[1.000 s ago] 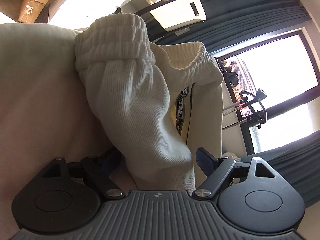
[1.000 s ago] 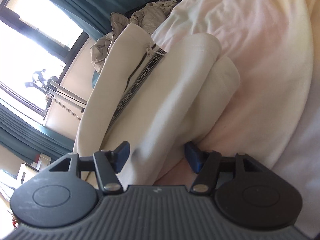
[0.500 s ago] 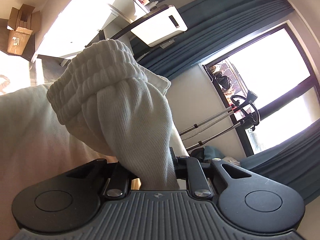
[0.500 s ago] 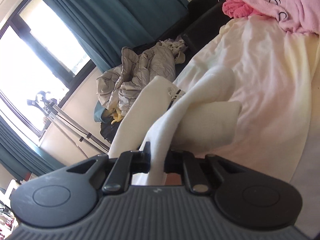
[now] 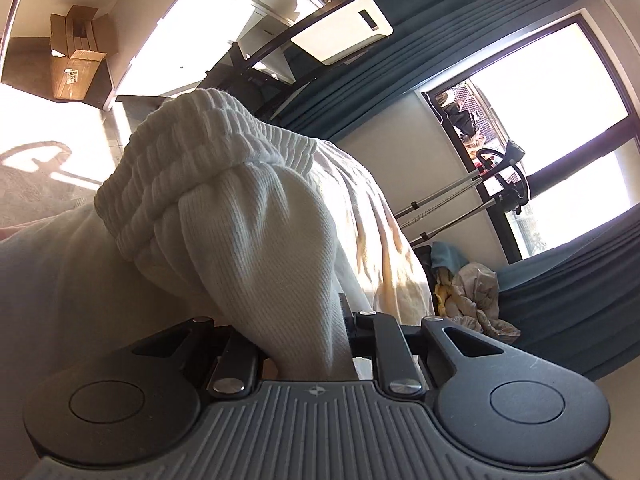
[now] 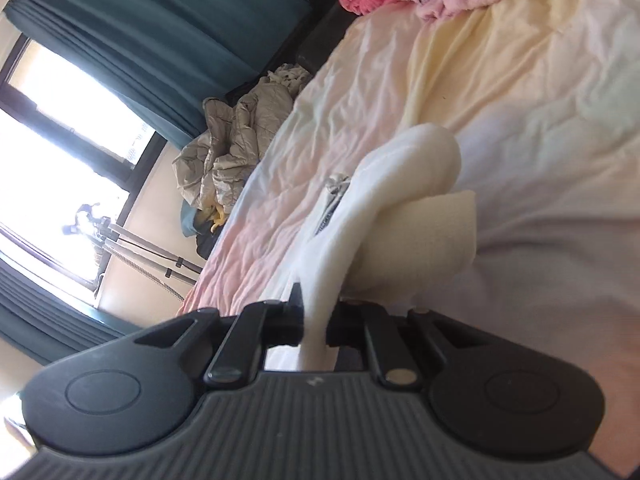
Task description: Fold clothes
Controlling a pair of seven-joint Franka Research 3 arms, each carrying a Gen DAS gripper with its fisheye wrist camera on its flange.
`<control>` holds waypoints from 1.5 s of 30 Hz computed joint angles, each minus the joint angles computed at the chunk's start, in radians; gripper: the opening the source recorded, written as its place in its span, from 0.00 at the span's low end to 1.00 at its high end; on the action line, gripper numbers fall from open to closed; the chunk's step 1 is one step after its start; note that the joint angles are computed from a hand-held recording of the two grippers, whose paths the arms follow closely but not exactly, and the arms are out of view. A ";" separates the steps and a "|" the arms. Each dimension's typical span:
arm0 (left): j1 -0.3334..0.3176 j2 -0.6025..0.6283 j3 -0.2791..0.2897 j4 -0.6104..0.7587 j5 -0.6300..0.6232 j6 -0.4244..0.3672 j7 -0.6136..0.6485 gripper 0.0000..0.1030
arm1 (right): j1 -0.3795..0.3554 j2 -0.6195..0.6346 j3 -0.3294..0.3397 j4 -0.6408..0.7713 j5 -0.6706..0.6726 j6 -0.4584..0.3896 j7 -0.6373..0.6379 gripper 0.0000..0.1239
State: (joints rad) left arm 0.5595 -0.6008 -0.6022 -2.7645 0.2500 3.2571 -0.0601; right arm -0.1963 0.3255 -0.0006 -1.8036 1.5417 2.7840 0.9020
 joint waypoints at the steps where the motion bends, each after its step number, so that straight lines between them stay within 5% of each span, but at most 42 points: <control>1: 0.016 -0.004 -0.017 -0.003 0.006 0.002 0.002 0.19 | 0.000 -0.006 0.000 -0.011 -0.024 -0.001 0.025 0.08; 6: 0.069 -0.011 -0.083 0.017 0.046 -0.038 0.025 0.23 | 0.006 -0.012 -0.001 -0.041 0.065 0.008 -0.117 0.08; 14: -0.147 -0.074 0.084 0.011 0.161 -0.204 0.108 0.46 | -0.013 0.016 -0.012 -0.035 0.003 -0.066 -0.090 0.09; 17: -0.204 -0.130 0.094 0.011 0.208 -0.271 0.110 0.62 | -0.020 0.018 -0.011 -0.033 -0.015 -0.082 -0.089 0.10; 20: -0.259 -0.155 0.095 0.040 0.251 -0.372 0.119 0.63 | -0.024 0.022 -0.009 -0.026 -0.041 -0.093 -0.092 0.11; 31: -0.251 -0.055 -0.073 0.238 0.495 -0.506 0.026 0.71 | -0.048 0.061 0.003 0.014 -0.066 -0.131 -0.068 0.13; 36: -0.201 0.151 -0.164 0.388 0.628 -0.529 -0.026 0.71 | -0.052 0.075 0.018 0.026 -0.036 -0.105 -0.094 0.14; 41: -0.159 0.401 -0.266 0.554 0.796 -0.647 -0.098 0.71 | -0.056 0.090 0.024 0.039 -0.014 -0.109 -0.096 0.15; 45: -0.197 0.588 -0.289 0.660 0.918 -0.780 -0.103 0.71 | -0.068 0.111 0.025 0.060 -0.017 -0.142 -0.094 0.15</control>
State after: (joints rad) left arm 0.3626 -0.0132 -0.8913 -2.1049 1.1681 2.4775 -0.1628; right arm -0.2646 0.4362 0.0249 -1.7431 1.5249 2.6424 0.8080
